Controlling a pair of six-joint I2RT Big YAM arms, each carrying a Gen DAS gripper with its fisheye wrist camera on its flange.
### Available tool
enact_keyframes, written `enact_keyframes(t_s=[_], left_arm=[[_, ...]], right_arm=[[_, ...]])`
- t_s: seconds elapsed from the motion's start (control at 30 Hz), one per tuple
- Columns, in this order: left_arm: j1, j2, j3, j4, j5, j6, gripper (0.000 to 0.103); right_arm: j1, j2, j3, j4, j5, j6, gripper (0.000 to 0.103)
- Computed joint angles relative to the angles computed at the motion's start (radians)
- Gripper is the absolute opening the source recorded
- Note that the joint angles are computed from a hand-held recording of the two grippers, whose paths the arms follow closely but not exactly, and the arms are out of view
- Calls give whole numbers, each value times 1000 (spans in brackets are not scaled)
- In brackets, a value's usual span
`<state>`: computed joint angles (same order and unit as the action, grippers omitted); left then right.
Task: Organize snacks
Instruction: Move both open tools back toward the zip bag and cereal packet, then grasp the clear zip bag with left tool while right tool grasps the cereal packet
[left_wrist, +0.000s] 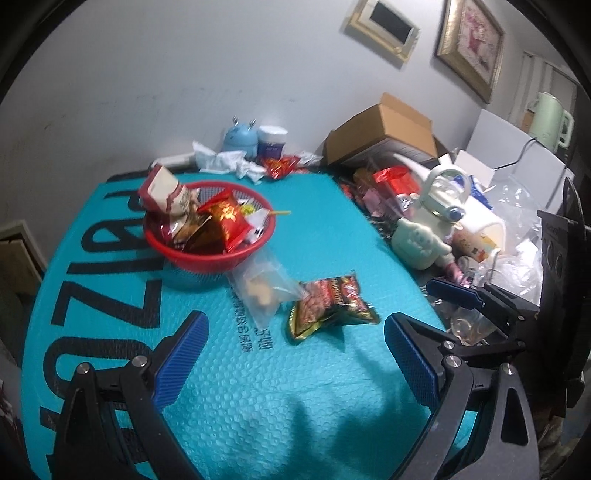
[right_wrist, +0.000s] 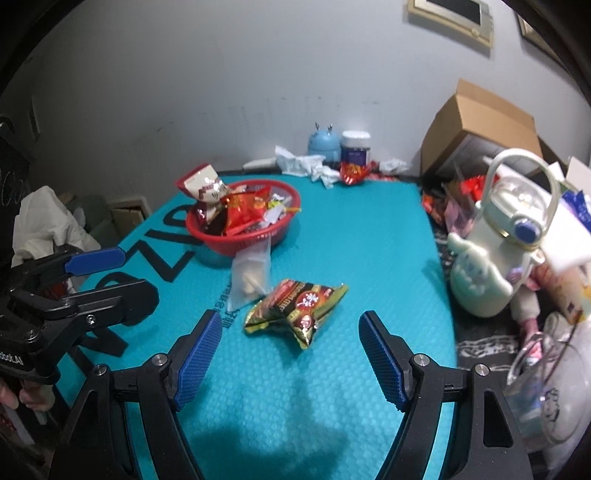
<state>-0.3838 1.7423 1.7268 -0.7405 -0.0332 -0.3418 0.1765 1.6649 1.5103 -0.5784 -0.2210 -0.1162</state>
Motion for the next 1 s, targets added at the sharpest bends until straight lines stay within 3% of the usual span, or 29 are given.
enact_keyframes(t_s=[0.37,0.57,0.63,0.73,1.0], left_arm=[[39,99,92,-54,28,-41,97],[56,168,167,-91,93,-73,97],[58,198,203,-108,95,-78,97],[58,243,259,-131,92,-87,97],[45,376,446,-254,17,-79,97]], right_arm=[[-8,150,150,-106,-50,28,77],[-18,242,245,-176,-106,43,77],[-22,263,264,-187,-120,43,65],[-35,278,277,-192,-163,49,57],[-63,272,270,-174,-132,37,55]])
